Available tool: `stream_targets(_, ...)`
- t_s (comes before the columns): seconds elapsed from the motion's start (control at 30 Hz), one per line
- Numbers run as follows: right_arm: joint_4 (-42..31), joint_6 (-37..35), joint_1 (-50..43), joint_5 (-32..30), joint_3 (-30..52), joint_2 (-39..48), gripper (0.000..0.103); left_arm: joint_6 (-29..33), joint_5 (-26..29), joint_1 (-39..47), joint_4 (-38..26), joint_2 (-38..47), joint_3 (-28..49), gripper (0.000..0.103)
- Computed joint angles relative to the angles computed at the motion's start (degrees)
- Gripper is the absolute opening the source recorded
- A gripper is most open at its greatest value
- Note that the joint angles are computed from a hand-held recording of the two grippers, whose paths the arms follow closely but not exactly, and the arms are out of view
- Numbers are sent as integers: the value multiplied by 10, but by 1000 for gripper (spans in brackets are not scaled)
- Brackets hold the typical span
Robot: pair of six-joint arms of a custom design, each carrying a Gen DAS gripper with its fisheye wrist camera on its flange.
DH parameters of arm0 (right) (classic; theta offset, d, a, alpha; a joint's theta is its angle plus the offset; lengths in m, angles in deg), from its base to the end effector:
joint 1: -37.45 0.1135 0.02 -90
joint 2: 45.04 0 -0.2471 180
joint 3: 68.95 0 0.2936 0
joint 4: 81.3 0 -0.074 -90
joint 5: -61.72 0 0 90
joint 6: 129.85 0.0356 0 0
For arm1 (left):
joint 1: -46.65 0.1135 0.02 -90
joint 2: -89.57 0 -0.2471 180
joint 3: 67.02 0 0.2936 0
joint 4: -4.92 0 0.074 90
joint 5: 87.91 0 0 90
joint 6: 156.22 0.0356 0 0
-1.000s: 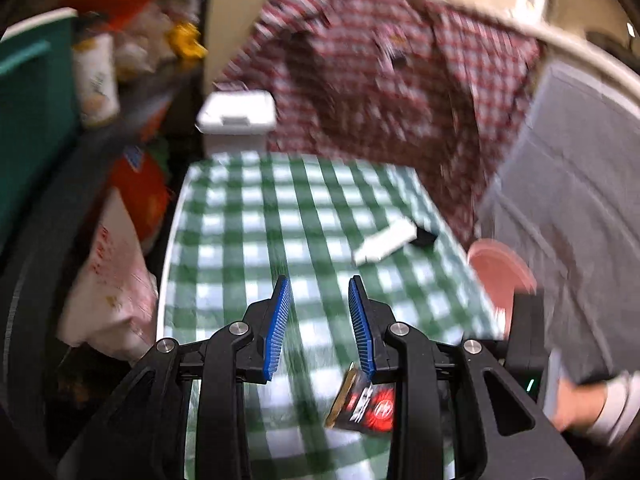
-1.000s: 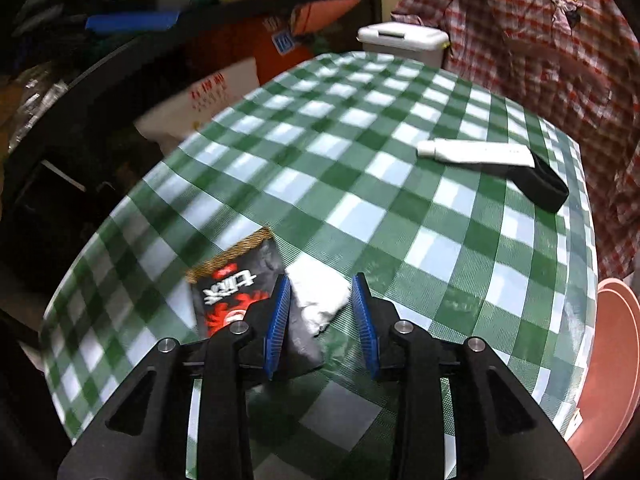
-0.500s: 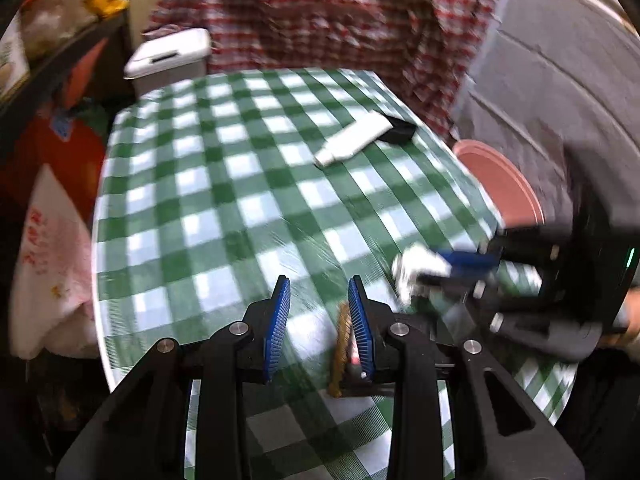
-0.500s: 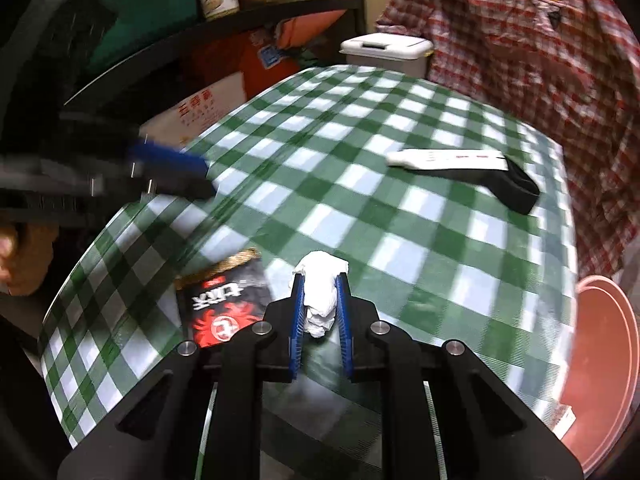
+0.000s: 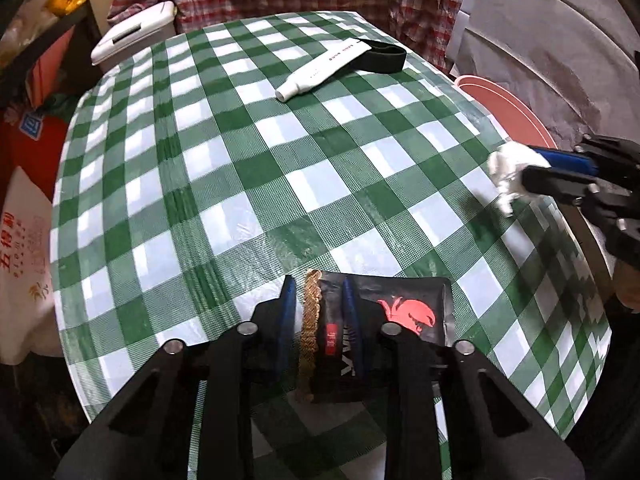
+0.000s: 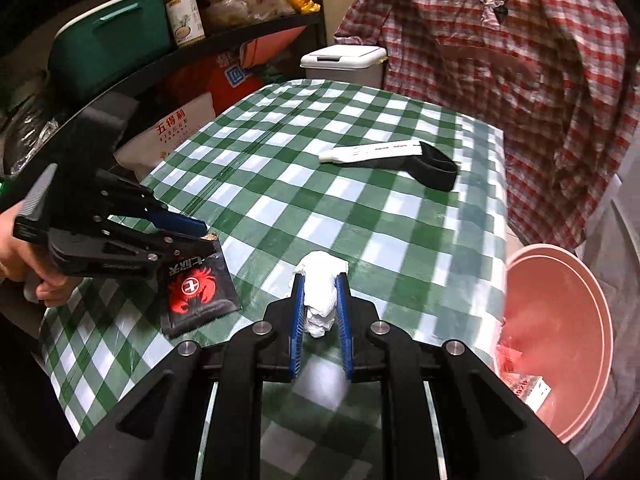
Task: Collect trash
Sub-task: 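Lift the tissue with the right tool while the left tool lifts the black-and-red packet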
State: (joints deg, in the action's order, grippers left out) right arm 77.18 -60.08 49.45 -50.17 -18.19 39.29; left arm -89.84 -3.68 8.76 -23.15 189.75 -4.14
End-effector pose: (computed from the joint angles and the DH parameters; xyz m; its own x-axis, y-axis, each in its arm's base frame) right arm 0.2921 0.0757 0.1093 -0.6138 -0.4585 -0.6427 -0.6542 0.7511 0.0890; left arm 0.2728 -0.2077 0.0793 -0.8889 0.1866 -0.4185 0.2421 0.9667 -0.0832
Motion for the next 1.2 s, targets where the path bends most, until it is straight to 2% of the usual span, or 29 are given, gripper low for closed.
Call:
stream_targets(0.07, -5, -4, -9, -5, -5, -11, 16, -2, 1, -2, -1, 3, 5, 11)
stream_targets(0.1, -10, -6, -15, -8, -6, -16, 16, -4, 5, -2, -1, 5, 7, 0)
stream_targets(0.23, -20, -11, -34, -20, -12, -36, 16, -3, -12, -15, -8, 9, 16, 0)
stream_targets(0.53, -36, -5, -62, -43, -18, -76, 16, -33, -61, -31, 3, -78, -16, 0)
stream_targets(0.73, -41, 7, -85, -58, -16, -96, 16, -55, -111, -51, -8, -128, -16, 0)
stream_targets(0.97, -42, 18, -100, -63, -13, -112, 16, -100, -171, -76, -35, -142, 12, 0)
stream_targets(1.03, -42, 19, -101, -64, -12, -112, 16, -109, -171, -73, -36, -147, 11, 0)
stream_targets(1.1, -43, 17, -101, -64, -13, -115, 16, -115, -141, -57, -47, -133, 15, 0)
stream_targets(1.13, -43, 18, -101, -64, -14, -116, 16, -113, -125, -51, -47, -125, 14, 2)
stream_targets(1.17, -44, 16, -101, -64, -12, -115, 16, -107, -108, -45, -55, -106, 20, 11)
stream_targets(1.2, -46, 15, -101, -64, -14, -117, 16, -102, -112, -44, -68, -84, 28, 35)
